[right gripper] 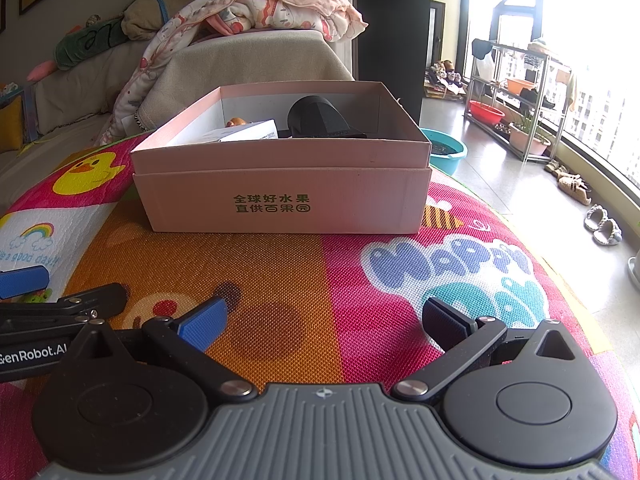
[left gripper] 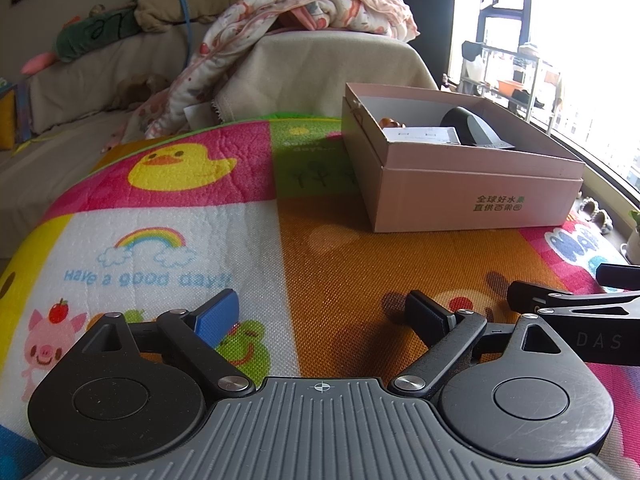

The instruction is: Organize rigid objects

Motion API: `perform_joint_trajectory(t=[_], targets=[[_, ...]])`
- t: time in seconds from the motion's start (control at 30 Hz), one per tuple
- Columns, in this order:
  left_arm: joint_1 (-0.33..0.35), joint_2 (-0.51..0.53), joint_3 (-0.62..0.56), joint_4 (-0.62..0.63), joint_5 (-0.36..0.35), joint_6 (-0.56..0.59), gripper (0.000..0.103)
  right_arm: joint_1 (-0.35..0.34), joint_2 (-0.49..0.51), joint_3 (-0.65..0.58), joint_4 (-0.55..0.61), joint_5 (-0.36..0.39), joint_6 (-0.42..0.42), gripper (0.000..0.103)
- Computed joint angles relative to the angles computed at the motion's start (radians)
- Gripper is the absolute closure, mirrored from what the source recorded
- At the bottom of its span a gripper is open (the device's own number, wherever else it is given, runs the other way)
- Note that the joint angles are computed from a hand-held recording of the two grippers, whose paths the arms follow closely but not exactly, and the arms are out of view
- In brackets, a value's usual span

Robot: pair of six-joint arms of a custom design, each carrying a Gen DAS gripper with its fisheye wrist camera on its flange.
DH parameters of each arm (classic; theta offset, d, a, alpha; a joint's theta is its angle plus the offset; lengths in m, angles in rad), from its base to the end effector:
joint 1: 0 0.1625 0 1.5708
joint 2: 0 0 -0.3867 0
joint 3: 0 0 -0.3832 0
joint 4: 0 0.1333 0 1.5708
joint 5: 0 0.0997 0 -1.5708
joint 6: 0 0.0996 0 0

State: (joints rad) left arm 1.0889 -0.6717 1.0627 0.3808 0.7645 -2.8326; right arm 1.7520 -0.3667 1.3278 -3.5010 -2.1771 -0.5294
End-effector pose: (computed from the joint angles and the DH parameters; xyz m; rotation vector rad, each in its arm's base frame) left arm -0.1133 -0.6594 0.1376 0.4857 2.2000 -1.0143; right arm 0.2022 -0.6790 0.0229 0.4259 -2.1898 1.0219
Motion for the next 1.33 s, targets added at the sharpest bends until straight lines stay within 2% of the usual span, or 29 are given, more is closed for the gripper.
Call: perform_joint_trajectory(t=[1.17,1.33], targets=[[0.004,0.007,-0.021,0.03,0.018,-0.004,0.009,0.0,0.0,0.001,-0.001,-0.001,-0.001,0.0],[-0.001,-0.003,0.006,-0.013,0.007,0.027,0.014,0.0,-0.001,0.002,-0.001,-0.001,-0.001,0.0]])
